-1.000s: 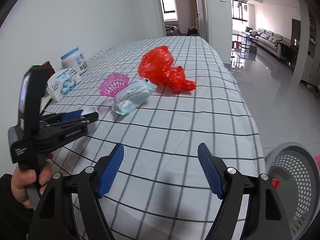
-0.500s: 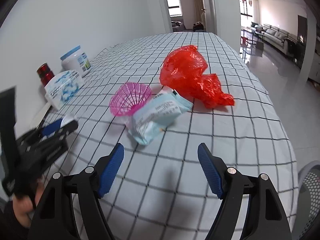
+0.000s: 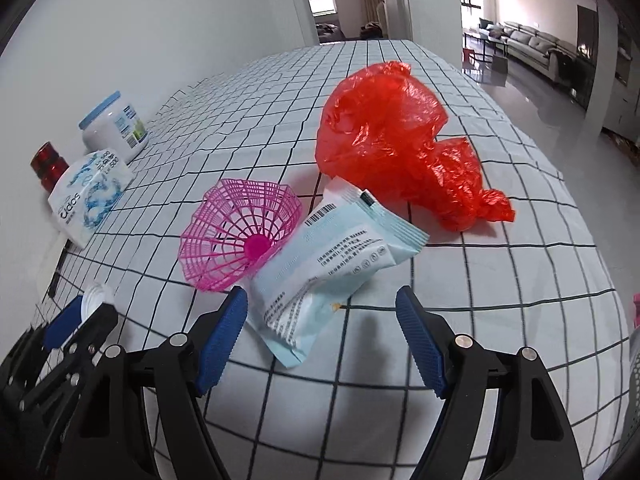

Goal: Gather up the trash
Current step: 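Grasp the blue-white wipes packet with the right gripper, then carry the bottle cap and wipes packet over the grey basket with both grippers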

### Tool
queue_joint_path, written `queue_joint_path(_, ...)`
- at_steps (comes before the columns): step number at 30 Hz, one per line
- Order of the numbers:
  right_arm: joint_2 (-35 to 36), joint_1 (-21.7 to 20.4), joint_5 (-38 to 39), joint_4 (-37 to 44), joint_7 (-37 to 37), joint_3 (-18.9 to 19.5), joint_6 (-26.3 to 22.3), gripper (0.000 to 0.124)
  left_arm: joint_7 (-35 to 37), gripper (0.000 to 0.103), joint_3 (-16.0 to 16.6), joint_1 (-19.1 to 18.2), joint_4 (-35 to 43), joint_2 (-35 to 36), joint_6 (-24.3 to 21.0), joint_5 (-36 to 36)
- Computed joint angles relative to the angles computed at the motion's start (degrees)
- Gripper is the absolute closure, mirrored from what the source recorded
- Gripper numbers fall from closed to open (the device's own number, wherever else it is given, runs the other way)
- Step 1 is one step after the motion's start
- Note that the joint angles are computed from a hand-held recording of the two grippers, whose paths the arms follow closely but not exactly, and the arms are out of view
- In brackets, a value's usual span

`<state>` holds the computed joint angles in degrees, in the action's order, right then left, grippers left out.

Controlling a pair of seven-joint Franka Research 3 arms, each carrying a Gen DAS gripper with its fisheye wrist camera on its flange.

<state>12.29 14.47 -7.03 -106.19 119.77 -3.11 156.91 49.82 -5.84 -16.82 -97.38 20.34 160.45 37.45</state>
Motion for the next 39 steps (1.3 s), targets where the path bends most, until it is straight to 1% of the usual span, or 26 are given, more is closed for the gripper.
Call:
queue_joint_path(5,1.52,0.68,-0.81,2.02,2.68,-0.52,-0.61,0.051,-0.14,0.064,0.14,-0.27,-0.20,-0.15,0.29,0.69)
queue_joint_path(7,2.60,1.10,-1.41,3.58,3.95,-0.96,-1.74,0.051,0.16,0.064,-0.03,-0.14,-0.26,-0.16,0.34,0.50)
queue_joint_path(11,3.89,1.14,-0.98,5.02,4.42,-0.99,-2.11,0.051,0.37,0.064,0.00,-0.12,-0.32,-0.18,0.47,0.45)
queue_joint_path(12,3.73,0.96,-0.52,4.59,3.89,-0.80,-1.67,0.056,0.45,0.064,-0.02,-0.09,-0.29,-0.14,0.49,0.39)
queue_joint_path(13,3.65,0.56,0.49,4.36,2.79,-0.34,-1.51,0.065,0.69,0.064,-0.15,0.02,-0.29,-0.12,0.54,0.16)
queue_joint_path(14,3.55,-0.17,2.38,4.11,0.82,0.51,-1.48,0.072,0.71,0.064,-0.12,0.00,-0.29,-0.12,0.55,0.14)
queue_joint_path(16,3.15,0.02,2.93,3.39,0.16,0.39,-0.39,0.079,0.05,0.064,0.35,-0.42,-0.27,-0.09,0.66,0.93)
queue_joint_path(18,2.14,-0.16,3.91,1.85,-1.29,0.65,0.65,0.080,0.36,0.064,0.11,-0.13,-0.18,0.06,0.65,0.49)
queue_joint_path(20,0.57,-0.21,4.53,-0.52,-2.32,0.77,1.99,0.081,1.05,0.064,-0.34,0.33,-0.18,0.13,0.66,-0.55)
queue_joint_path(23,-2.27,0.22,2.87,-4.34,-1.83,0.25,3.64,0.081,1.38,0.064,-0.36,0.49,-0.22,0.20,0.84,-1.24)
queue_joint_path(27,-7.63,0.05,-1.25,-11.26,1.39,0.10,6.53,0.081,1.16,0.064,0.08,0.10,-0.45,0.11,1.33,-0.62)
queue_joint_path(33,-17.25,-4.18,-0.03,-22.88,-0.67,3.05,9.28,0.081,-0.01,0.064,0.53,-0.54,-1.33,-0.86,2.09,1.18)
queue_joint_path(35,-19.36,-5.88,-0.08,-25.20,-0.58,4.22,9.90,0.081,-0.18,0.064,0.24,-0.59,-1.73,-1.53,2.07,1.33)
queue_joint_path(37,-22.30,-6.94,2.18,-28.33,-2.47,4.52,10.63,0.081,-0.08,0.064,-0.15,-0.59,-2.37,-2.43,2.27,1.41)
queue_joint_path(39,-24.72,-8.82,2.60,-30.63,-2.99,5.61,10.89,0.081,-0.37,0.064,-0.41,-0.78,-3.07,-3.30,2.40,1.83)
